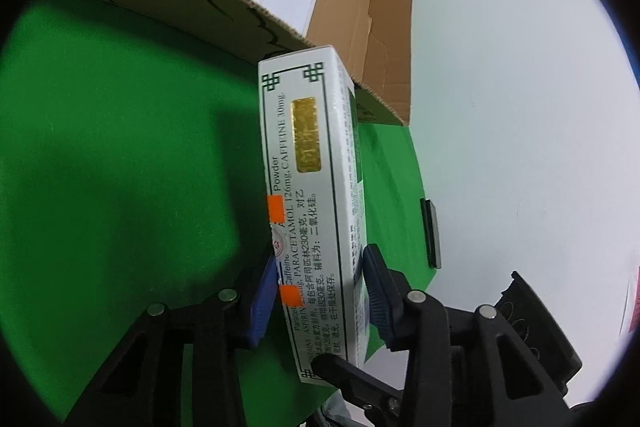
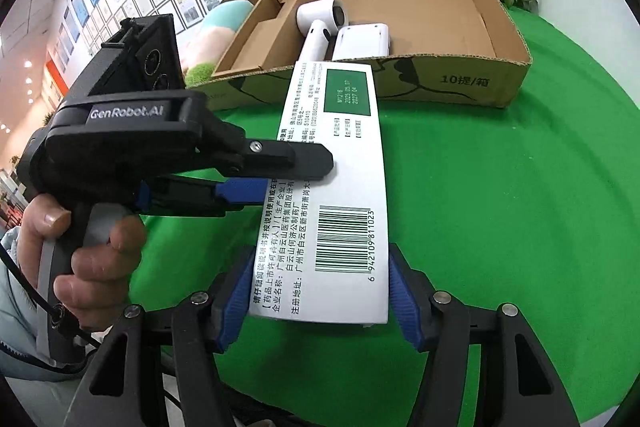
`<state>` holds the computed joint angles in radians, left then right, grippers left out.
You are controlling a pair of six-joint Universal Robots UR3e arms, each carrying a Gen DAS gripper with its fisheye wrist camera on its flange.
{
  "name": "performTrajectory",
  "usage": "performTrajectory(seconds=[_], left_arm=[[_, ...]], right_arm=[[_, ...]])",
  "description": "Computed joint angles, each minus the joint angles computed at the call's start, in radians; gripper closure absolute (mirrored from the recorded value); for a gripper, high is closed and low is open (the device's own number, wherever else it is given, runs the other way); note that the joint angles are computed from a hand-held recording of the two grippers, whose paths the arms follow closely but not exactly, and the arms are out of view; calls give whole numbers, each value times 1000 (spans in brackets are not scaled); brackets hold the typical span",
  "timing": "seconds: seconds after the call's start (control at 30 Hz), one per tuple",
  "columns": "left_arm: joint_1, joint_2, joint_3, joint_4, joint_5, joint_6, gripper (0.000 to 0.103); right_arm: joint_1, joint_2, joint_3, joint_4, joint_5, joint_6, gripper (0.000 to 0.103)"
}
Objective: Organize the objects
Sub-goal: 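Lift the medicine box with the right gripper and carry it into the box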
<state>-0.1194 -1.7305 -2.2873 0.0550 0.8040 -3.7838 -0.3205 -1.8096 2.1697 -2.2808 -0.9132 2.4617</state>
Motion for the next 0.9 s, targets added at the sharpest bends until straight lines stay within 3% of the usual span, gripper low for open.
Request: performTrajectory(seconds=[0.13,0.37,0.63,0.8,0.9], left_arm=[[-24,60,23,-33,56,-3,64],[-73,173,196,-237,168,80,64],[-133,122,454,-386,276,183,65],[-92,52,589,-467,256,212,65],[-30,0,761,-650,233,267,65]], right_arm=[[30,9,-4,-76,-3,40,44],[56,57,-67,-229,49,136,44],[81,203,-226,-369,78,274,44],[94,369,-450,-311,93,310,45],[110,509,-666,-209,90,329,44]])
